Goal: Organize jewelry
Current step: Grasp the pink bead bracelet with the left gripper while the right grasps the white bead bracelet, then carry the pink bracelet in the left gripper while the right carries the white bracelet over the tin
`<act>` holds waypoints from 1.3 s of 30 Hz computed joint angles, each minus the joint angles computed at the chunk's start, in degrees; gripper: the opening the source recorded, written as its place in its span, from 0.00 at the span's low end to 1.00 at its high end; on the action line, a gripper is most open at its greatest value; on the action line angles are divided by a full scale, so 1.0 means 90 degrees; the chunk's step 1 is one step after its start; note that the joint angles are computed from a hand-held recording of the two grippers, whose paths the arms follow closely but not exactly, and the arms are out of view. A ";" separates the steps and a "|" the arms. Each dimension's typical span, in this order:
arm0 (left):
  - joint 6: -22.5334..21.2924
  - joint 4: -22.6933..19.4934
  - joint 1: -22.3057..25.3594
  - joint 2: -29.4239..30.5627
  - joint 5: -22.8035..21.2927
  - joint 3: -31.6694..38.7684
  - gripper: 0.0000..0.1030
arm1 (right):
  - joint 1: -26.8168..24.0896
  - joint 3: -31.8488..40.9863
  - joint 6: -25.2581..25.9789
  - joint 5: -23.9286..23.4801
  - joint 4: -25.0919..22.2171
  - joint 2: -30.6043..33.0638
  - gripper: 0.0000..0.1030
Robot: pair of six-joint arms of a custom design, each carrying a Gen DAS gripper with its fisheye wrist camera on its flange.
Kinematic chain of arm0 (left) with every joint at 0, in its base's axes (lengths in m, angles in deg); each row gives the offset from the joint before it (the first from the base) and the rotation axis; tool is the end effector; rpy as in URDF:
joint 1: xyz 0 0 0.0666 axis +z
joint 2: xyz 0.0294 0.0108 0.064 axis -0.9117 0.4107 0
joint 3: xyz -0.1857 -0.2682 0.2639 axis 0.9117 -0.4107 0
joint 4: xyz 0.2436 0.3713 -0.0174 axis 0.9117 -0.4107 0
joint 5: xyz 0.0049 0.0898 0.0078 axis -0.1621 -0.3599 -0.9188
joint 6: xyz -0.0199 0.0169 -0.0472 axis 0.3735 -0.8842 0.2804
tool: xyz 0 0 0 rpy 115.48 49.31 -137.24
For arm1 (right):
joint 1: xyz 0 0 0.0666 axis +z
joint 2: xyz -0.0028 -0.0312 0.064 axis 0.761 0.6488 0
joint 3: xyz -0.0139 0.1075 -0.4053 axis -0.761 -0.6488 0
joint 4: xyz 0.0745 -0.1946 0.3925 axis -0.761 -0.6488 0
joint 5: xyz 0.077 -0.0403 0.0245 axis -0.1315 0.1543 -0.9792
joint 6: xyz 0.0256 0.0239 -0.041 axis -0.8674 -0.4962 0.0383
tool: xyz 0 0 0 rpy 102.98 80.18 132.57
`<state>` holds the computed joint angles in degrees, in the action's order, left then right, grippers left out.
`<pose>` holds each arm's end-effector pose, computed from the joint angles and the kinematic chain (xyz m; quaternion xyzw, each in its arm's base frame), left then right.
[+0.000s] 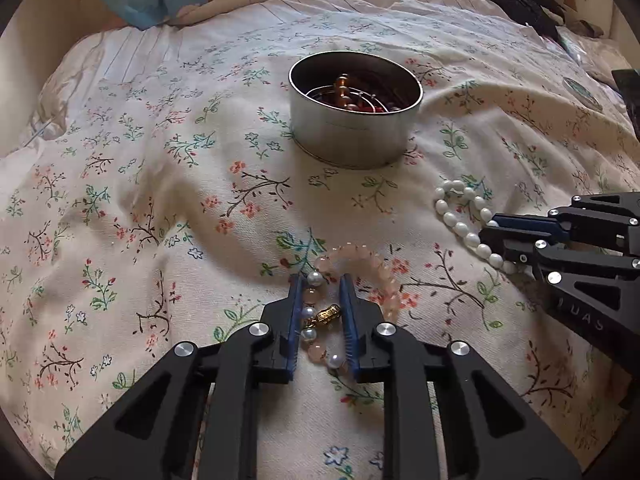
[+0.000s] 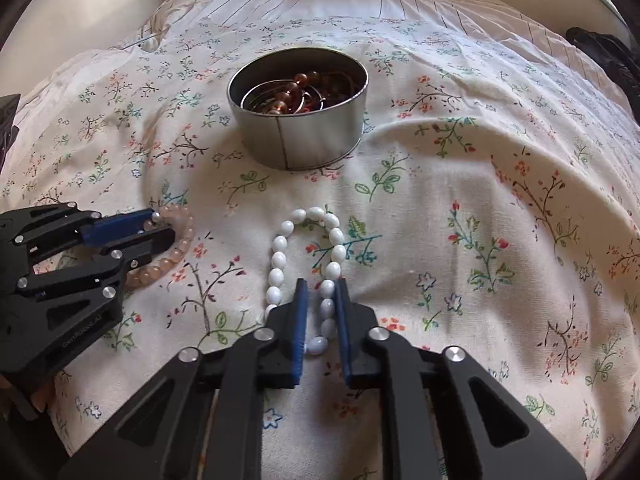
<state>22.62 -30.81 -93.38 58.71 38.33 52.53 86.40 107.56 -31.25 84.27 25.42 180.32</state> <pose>0.5059 -0.2607 0.3822 0.2032 0.9434 -0.0126 0.2617 0.4857 0.3596 0.3702 -0.0511 0.9615 0.1092 0.2471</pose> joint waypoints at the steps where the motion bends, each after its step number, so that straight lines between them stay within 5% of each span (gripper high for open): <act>1: 0.0088 0.0004 0.0018 -0.0068 0.0224 -0.0034 0.13 | -0.0081 -0.0202 -0.0262 -0.0324 0.0301 -0.0142 0.08; 3: 0.0426 0.0084 0.0083 -0.0227 0.0691 -0.0110 0.06 | -0.0239 -0.0682 -0.0838 -0.0913 0.1031 -0.0480 0.08; 8: 0.0871 0.0553 0.0047 -0.0553 0.0861 -0.0344 0.06 | -0.0457 -0.1685 -0.1949 -0.1626 0.2649 -0.1188 0.08; 17: 0.1222 0.1348 0.0106 -0.0936 0.1017 -0.0635 0.06 | -0.0535 -0.2232 -0.2253 -0.1977 0.4655 -0.1627 0.08; 29: 0.1275 0.1772 0.0156 -0.1014 0.0898 -0.0672 0.06 | -0.0584 -0.2389 -0.2211 -0.1865 0.5322 -0.1788 0.08; 39: 0.0900 0.1819 -0.0079 -0.0935 0.0307 -0.0612 0.06 | -0.0654 -0.2507 -0.2415 -0.1960 0.5699 -0.1829 0.08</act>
<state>30.73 -14.44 -94.10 50.29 41.09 47.03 80.51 85.00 -52.98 66.63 76.70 163.85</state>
